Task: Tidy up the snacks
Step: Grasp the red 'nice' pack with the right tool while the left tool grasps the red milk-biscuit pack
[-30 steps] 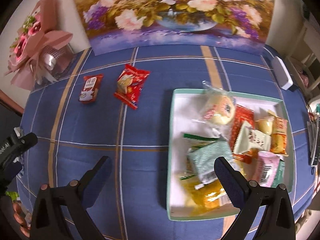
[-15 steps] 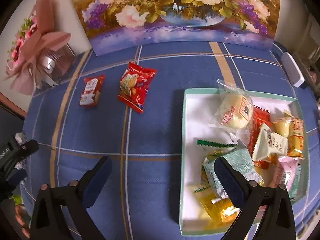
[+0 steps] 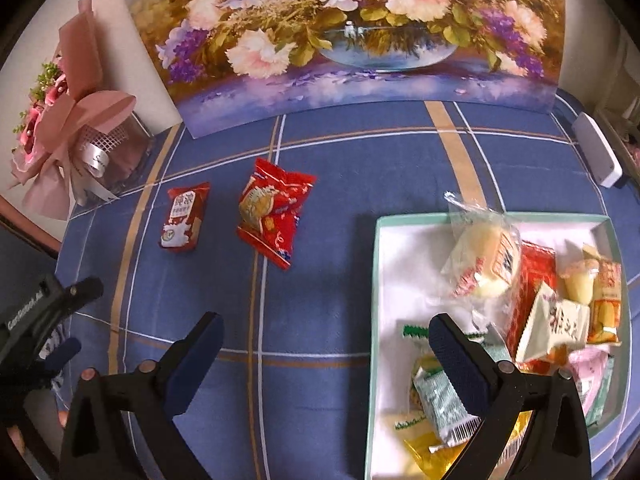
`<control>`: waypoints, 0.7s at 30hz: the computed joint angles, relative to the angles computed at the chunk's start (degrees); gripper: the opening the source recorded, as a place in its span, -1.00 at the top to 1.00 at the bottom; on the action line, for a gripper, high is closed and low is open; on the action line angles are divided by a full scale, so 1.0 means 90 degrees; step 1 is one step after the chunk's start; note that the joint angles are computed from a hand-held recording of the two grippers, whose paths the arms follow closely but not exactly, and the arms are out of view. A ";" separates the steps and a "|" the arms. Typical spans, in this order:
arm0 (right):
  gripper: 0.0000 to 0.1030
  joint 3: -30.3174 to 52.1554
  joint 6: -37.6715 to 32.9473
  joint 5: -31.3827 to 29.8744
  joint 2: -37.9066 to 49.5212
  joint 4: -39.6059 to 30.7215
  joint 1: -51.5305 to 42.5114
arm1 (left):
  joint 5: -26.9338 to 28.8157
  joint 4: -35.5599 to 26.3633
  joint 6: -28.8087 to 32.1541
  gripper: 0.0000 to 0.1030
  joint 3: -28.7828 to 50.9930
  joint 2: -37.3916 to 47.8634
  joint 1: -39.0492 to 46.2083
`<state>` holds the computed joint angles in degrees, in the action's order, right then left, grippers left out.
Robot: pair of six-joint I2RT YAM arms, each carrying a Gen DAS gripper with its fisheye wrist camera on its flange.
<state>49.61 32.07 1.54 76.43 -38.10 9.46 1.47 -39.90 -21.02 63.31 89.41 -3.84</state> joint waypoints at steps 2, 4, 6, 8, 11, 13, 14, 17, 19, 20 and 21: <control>-1.00 0.0101 -0.0093 -0.0121 0.0126 0.0069 -0.0105 | -0.0115 0.0190 0.0169 -0.94 0.0082 0.0165 -0.0087; -1.00 0.0195 -0.0168 -0.0166 0.0229 0.0133 -0.0195 | -0.0043 0.0234 0.0279 -0.94 0.0264 0.0452 -0.0102; -1.00 0.0345 -0.0280 -0.0226 0.0374 0.0212 -0.0302 | 0.0132 0.0259 0.0454 -0.94 0.0468 0.0730 -0.0113; -1.00 0.0487 -0.0348 -0.0324 0.0543 0.0303 -0.0402 | 0.0310 0.0244 0.0778 -0.94 0.0755 0.1036 -0.0157; -1.00 0.0936 -0.0454 -0.0640 0.1118 0.0317 -0.0629 | 0.0307 -0.0063 0.1213 -0.94 0.1322 0.1476 -0.0251; -1.00 0.1197 -0.0480 -0.0840 0.1429 0.0300 -0.0748 | 0.0240 -0.0173 0.1481 -0.94 0.1696 0.1737 -0.0314; -1.00 0.1321 -0.0479 -0.0962 0.1580 0.0313 -0.0795 | 0.0258 -0.0168 0.1576 -0.94 0.1799 0.1805 -0.0323; -1.00 0.1701 -0.0557 -0.1102 0.2039 0.0242 -0.0856 | 0.0406 -0.0216 0.1817 -0.94 0.2178 0.2172 -0.0299; -1.00 0.1982 -0.0660 -0.0925 0.2334 0.0101 -0.0811 | 0.0580 -0.0302 0.1931 -0.94 0.2399 0.2424 -0.0240; -1.00 0.2083 -0.0706 -0.0820 0.2455 0.0091 -0.0786 | 0.0644 -0.0379 0.1957 -0.94 0.2554 0.2581 -0.0219; -1.00 0.2127 -0.0741 -0.0789 0.2523 0.0106 -0.0792 | 0.0679 -0.0431 0.1971 -0.94 0.2658 0.2681 -0.0209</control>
<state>68.75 25.40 -5.56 99.13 -37.15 2.33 7.58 -43.78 -3.28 87.23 113.54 -5.72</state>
